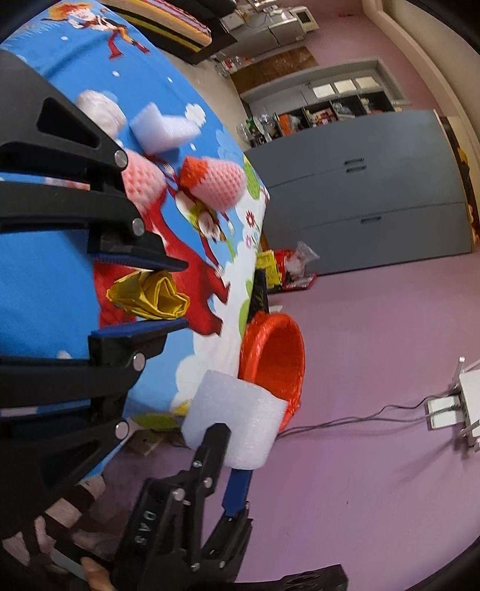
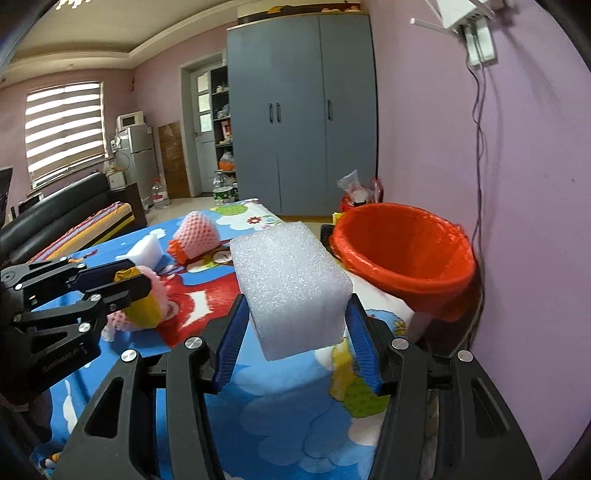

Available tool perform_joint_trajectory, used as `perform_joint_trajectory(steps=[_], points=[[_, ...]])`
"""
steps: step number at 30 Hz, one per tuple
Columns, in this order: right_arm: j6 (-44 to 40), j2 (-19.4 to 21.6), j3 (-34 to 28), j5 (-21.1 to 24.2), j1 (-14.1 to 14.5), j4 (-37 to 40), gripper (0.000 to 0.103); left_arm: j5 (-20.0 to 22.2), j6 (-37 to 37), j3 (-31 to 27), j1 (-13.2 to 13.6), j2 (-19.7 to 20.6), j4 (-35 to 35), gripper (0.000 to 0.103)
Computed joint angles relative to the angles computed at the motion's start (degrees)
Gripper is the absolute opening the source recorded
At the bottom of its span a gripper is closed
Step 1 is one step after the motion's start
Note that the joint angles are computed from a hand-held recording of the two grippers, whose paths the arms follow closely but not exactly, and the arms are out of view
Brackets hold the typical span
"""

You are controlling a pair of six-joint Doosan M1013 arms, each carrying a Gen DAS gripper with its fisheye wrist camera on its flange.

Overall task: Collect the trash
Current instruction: 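Carry the yellow paper and foam block to the wastebasket and release both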

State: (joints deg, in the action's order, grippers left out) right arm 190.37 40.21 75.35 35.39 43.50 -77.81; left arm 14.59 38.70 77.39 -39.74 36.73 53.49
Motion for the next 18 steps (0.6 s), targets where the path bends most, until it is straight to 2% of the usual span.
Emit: perform_joint_trajectory(steps=[4,13,18], points=[[1.2,-0.6,1.0,1.5,-0.5,-0.4,0.052,-0.5,11.2,-3.5,-0.2,1.9,-10.0,0.025],[0.5,-1.7,2.6,4.5,-2.9,1.6,0.052,1.6,45.9,-14.4,-0.5,7.4,-43.4,0.025],[-0.2,-1.8,2.5,5.7,-4.7,2.6,0.052,5.7,56.7,-22.5,-0.6,11.5,-52.6,0.025]])
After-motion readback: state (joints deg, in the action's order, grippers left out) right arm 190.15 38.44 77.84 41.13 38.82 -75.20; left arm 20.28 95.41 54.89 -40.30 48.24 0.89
